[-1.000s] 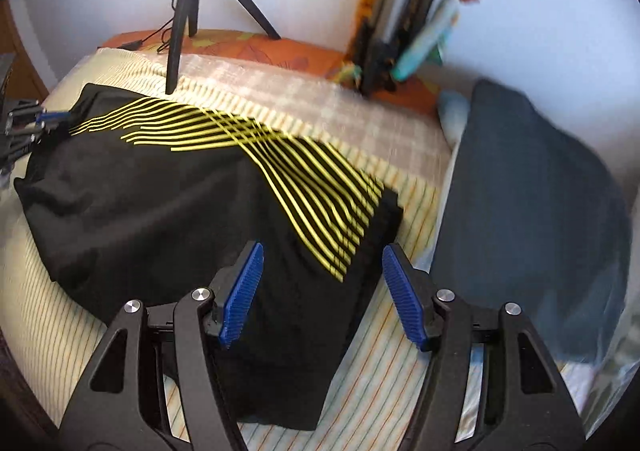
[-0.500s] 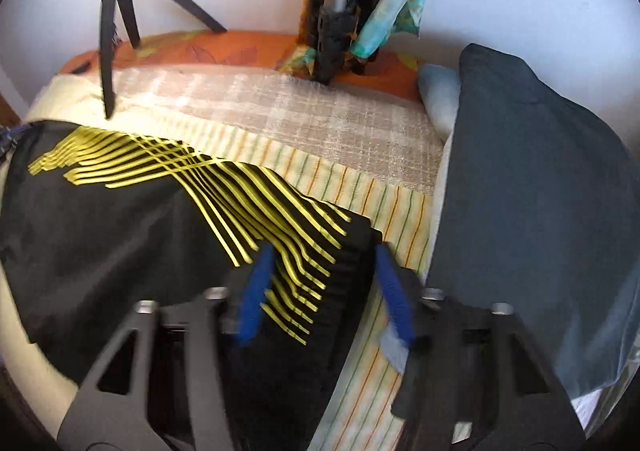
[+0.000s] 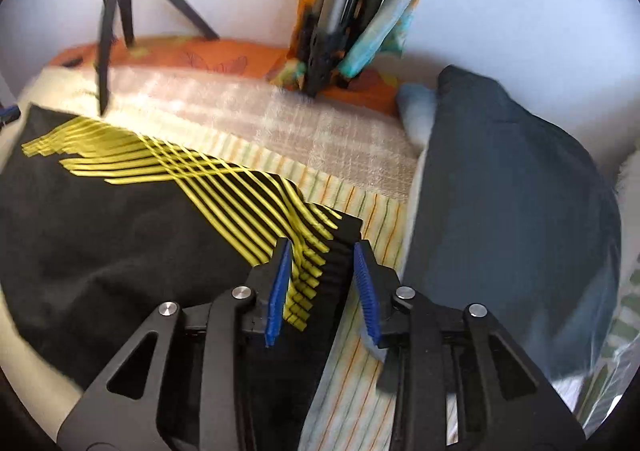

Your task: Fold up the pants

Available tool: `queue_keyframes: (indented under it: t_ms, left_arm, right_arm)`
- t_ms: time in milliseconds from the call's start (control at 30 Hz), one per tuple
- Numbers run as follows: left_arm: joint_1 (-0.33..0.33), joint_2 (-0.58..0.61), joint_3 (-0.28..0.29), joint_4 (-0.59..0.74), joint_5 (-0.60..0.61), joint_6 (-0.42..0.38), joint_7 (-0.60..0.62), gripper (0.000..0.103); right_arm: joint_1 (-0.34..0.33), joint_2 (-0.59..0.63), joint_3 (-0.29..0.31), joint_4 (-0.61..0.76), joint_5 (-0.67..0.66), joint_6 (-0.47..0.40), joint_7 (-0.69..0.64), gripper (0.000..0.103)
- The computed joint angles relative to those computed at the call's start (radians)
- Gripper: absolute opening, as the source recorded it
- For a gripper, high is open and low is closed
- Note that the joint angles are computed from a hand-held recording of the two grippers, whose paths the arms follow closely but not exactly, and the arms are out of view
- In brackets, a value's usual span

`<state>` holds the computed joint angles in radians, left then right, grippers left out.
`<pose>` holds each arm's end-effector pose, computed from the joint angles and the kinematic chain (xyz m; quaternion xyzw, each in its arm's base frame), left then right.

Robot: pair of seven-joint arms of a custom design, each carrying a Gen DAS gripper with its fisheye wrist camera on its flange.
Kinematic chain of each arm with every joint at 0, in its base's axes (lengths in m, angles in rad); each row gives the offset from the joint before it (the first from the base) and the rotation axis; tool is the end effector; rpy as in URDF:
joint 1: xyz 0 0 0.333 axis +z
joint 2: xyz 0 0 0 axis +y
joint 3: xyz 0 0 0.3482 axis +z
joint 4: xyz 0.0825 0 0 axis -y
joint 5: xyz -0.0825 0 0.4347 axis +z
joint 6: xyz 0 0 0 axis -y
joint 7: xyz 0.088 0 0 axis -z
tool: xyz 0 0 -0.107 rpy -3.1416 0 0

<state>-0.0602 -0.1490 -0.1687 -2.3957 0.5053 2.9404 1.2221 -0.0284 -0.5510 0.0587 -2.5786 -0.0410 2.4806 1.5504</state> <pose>0.5300 -0.1576 0.4477 -0.5366 0.7656 -0.2186 0.2796 0.4404 0.0147 0.4970 -0.7144 0.6623 -0.1801 0.1366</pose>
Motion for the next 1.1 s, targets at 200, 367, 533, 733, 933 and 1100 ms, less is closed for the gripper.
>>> queue_keyframes:
  t_ms: [200, 367, 533, 733, 933, 1100]
  left_arm:
    - [-0.179, -0.194, 0.140, -0.156, -0.322, 0.025, 0.295, 0.016]
    - [-0.244, -0.316, 0.151, -0.258, -0.379, 0.004, 0.374, 0.016]
    - [-0.318, -0.369, 0.174, -0.313, -0.444, -0.020, 0.435, 0.016]
    - [-0.335, -0.412, 0.157, -0.361, -0.484, -0.060, 0.445, 0.017]
    - [-0.312, -0.424, 0.126, -0.386, -0.465, -0.069, 0.433, 0.017]
    - [-0.313, -0.427, 0.138, -0.398, -0.469, -0.085, 0.440, 0.017]
  right_arm:
    - [0.144, -0.247, -0.067, -0.083, 0.231, -0.072, -0.091, 0.044]
    - [0.239, -0.391, -0.044, -0.163, 0.374, -0.127, -0.100, 0.044]
    - [0.301, -0.456, 0.003, -0.230, 0.432, -0.131, -0.074, 0.044]
    - [0.398, -0.437, -0.007, -0.272, 0.534, -0.114, -0.059, 0.044]
    - [0.459, -0.298, 0.016, -0.259, 0.586, -0.026, -0.076, 0.044]
    - [0.495, -0.172, 0.010, -0.228, 0.617, 0.077, -0.079, 0.044]
